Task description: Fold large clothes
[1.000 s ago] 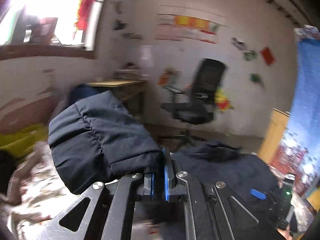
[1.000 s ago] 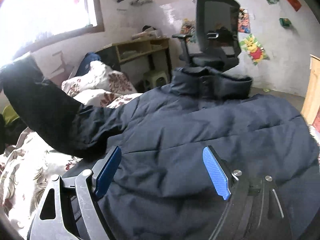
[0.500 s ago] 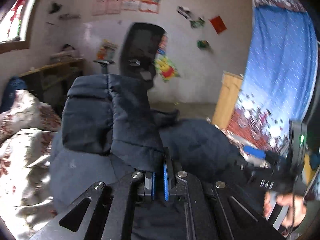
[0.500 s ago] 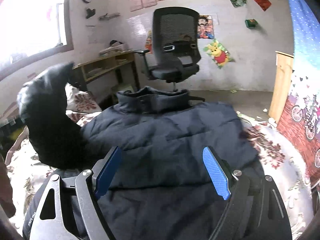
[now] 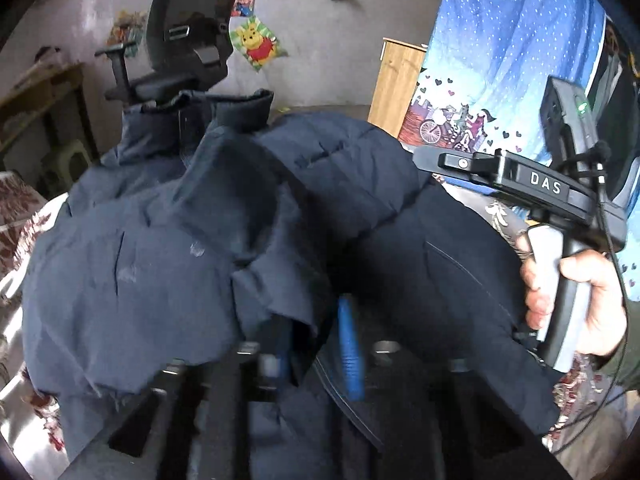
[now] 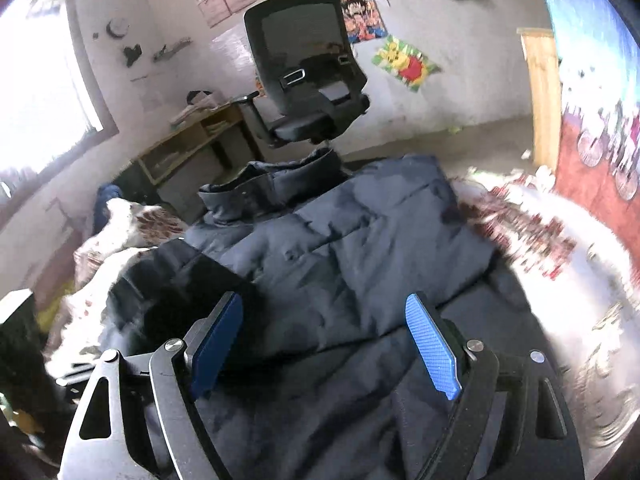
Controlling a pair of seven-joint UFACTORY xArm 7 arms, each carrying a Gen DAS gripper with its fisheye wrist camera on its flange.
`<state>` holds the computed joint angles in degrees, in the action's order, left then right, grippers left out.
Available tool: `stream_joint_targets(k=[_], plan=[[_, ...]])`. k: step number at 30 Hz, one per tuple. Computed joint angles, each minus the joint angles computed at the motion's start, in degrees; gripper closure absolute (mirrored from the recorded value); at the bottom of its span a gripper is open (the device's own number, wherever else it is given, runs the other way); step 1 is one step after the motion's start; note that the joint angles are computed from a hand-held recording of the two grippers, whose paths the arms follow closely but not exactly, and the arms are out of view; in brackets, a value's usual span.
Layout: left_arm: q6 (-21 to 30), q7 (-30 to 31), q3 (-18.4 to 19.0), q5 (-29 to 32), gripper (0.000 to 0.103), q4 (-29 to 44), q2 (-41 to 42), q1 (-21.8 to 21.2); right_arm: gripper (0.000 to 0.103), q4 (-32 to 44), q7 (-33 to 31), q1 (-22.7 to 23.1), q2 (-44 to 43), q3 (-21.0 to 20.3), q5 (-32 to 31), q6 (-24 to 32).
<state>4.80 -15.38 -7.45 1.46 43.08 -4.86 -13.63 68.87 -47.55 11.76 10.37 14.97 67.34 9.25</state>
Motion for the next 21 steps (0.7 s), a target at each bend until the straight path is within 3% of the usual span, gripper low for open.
stream_joint_targets(k=[1, 2, 3, 4, 5, 6, 9, 12, 16, 17, 20, 21], plan=[[-0.25, 3.57, 1.80, -4.65, 0.041, -1.05, -0.97, -2.40, 0.023, 0.60, -2.78, -1.20, 0.35, 0.79, 3.83, 2.33], [-0.96, 4.90, 2.76, -6.90, 0.033, -2.18, -1.82, -3.87, 0.023, 1.12, -5.65, -2.04, 0.68, 1.10, 7.78, 5.00], [-1.50, 4.31, 1.72, -6.75, 0.019, -2.74, -2.19, -2.94, 0.023, 1.65, -7.37, -2.31, 1.14, 0.91, 10.75, 7.65], [-2.13, 1.45, -1.33, -4.20, 0.011, -3.53, -2.88, 0.39, 0.023, 1.49, -8.36, -2.18, 1.11, 0.50, 12.72, 9.45], [-2.22, -3.06, -3.73, 0.31, 0.011, -4.51, -4.05, 3.54, 0.023, 2.07, -8.64, -2.36, 1.81, -0.07, 14.73, 12.57], [-1.78, -5.17, -3.73, 2.49, 0.011, -4.84, -4.68, 4.30, 0.023, 2.21, -8.71, -2.17, 2.22, -0.55, 16.25, 14.33], [-0.63, -8.92, -3.51, 3.27, 0.011, -7.44, -7.76, 5.24, 0.023, 2.93, -6.74, -2.40, 4.34, -1.79, 21.02, 20.60], [-0.60, -12.71, -3.36, 3.04, 0.011, -10.26, -10.64, 6.82, 0.023, 2.67, -5.60, -1.94, 5.49, -2.60, 23.07, 22.42], [-0.60, -21.14, -6.98, 6.27, 0.011, -13.83, -15.25, 14.40, 0.023, 1.69, -4.14, -1.24, 6.30, -2.95, 21.76, 22.38], [-0.79, -23.46, -8.27, 7.30, 0.011, -14.97, -16.65, 17.04, 0.023, 1.14, -4.67, -1.38, 6.13, -2.99, 22.44, 22.45], [2.94, -33.87, -18.67, 14.63, 0.011, -16.65, -21.38, 31.09, 0.023, -0.23, -6.91, -2.00, 5.82, -3.41, 25.45, 23.53], [4.45, -36.70, -20.43, 16.22, 0.011, -17.59, -23.01, 33.68, 0.023, -0.72, -7.40, -2.03, 5.57, -3.65, 25.94, 23.54]])
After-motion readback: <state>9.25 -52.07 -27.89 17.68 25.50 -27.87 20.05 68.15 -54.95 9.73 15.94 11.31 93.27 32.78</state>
